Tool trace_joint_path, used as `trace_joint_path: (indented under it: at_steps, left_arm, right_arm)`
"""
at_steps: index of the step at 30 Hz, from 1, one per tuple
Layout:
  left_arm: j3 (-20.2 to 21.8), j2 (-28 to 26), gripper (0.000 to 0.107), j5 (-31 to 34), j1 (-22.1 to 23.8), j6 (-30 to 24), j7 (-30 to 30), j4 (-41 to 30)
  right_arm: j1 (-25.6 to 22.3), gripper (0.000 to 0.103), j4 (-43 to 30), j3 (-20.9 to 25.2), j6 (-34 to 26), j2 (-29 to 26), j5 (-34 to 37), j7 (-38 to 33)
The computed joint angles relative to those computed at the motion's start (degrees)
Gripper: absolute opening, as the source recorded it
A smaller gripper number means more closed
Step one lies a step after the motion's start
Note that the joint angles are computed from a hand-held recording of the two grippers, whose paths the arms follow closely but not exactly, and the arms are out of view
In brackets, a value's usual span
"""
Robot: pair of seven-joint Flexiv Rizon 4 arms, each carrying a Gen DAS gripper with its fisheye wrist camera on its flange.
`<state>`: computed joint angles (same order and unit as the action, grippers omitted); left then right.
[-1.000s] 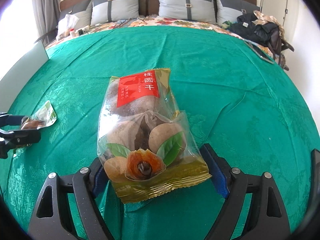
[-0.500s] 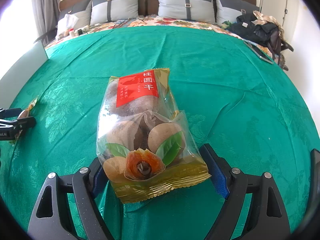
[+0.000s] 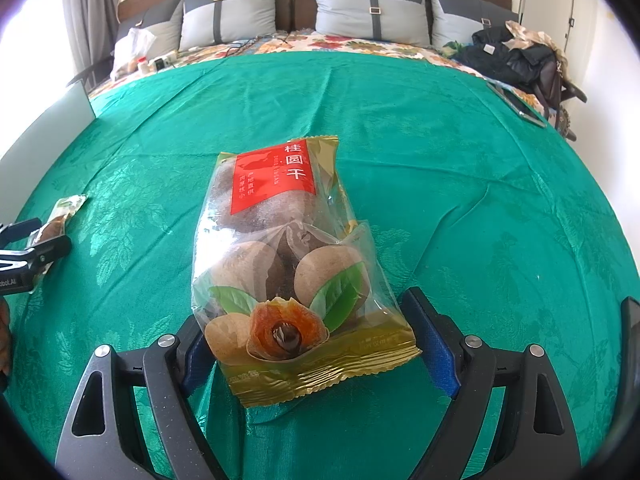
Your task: Organize snacks
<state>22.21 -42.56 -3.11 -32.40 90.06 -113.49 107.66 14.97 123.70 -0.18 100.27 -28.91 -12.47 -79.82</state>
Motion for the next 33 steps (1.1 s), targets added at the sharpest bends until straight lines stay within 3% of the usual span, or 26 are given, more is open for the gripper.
trace_joint_path:
  at_steps: [33]
  left_arm:
    - [-0.08, -0.13, 0.103, -0.52, 0.01, 0.62, 0.38, 0.40]
  right_arm:
    - [0.38, 0.089, -0.12, -0.28, 0.00, -0.15, 0.25, -0.10]
